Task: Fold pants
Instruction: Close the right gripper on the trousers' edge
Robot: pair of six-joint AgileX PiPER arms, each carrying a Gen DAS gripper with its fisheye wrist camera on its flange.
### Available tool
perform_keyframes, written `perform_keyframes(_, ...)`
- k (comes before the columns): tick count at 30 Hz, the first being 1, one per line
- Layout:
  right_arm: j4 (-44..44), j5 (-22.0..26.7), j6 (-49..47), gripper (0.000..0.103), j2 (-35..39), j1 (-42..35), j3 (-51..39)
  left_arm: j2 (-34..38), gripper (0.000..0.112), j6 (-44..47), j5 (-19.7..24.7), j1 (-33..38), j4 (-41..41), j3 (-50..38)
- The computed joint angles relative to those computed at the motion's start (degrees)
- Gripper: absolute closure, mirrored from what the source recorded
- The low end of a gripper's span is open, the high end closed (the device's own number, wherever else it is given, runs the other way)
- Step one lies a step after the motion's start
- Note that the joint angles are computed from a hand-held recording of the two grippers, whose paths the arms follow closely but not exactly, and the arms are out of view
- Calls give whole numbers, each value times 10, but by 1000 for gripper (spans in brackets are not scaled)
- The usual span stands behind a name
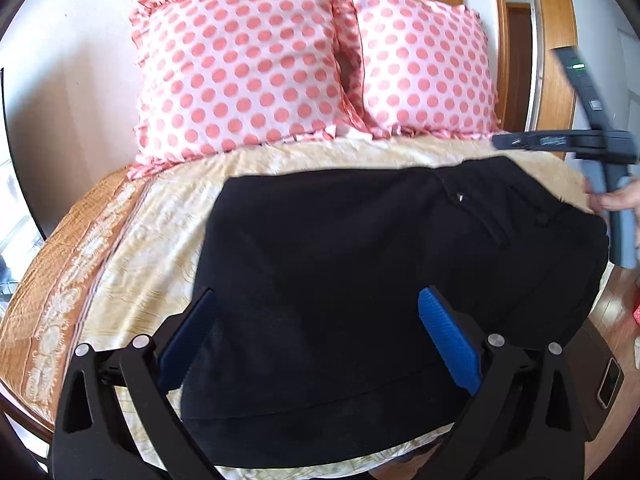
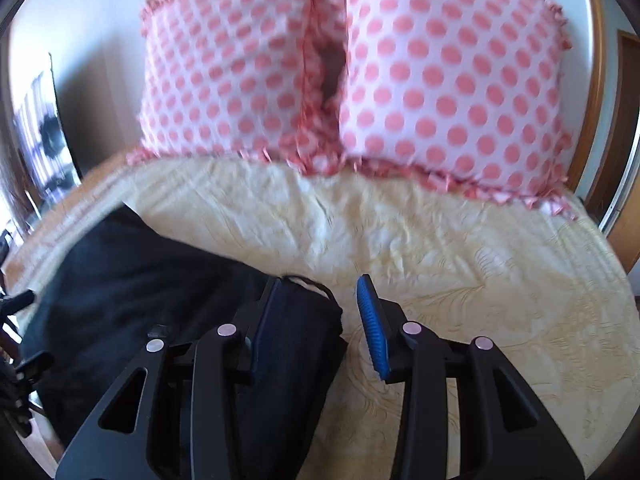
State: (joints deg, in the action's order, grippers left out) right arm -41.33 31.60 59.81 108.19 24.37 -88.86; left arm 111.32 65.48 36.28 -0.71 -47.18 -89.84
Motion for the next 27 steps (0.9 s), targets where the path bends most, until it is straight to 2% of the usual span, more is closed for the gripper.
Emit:
perform_keyframes(3,15,-29,-26,62,-32,43,38,-3,12,9,7,0,-8,-2)
perform_keyframes(8,32,28,-33,62,18,101,44,8,12,-9,10,-9,28,-1)
perform_keyframes(9,17,22,-3,62,23,106,61,18,11,-25,17,-9,46,-7)
perform_keyframes(11,-37,-21,79,61,9,106,106,41,11,-46,62,6,41,-36)
perform_keyframes(12,-32,-24,85,61,6,104,106,52,11,-57,84,14,34,-51)
perform_keyframes(14,15,-48,69,61,-16,84,110,55,11,-70,93,18,38,-59)
perform_keyframes(15,14,-63,93,60,-37,70,121,54,11,-75,96,19,41,-61)
perform_keyframes(16,-1,-68,129,48,-55,60,132,53,11,-72,99,23,35,-60)
perform_keyframes(17,8,-75,143,30,-72,40,140,53,11,-68,102,26,30,-60)
perform_keyframes(18,39,-88,135,25,-81,14,146,55,11,-65,105,28,26,-60)
perform_keyframes(22,264,-93,-38,25,-51,-58,113,52,11,-54,98,28,20,-52)
perform_keyframes(23,321,-103,-88,28,-41,-71,112,51,11,-53,97,28,20,-51)
perform_keyframes(27,537,-89,-286,39,6,-99,79,51,11,-51,100,30,17,-50)
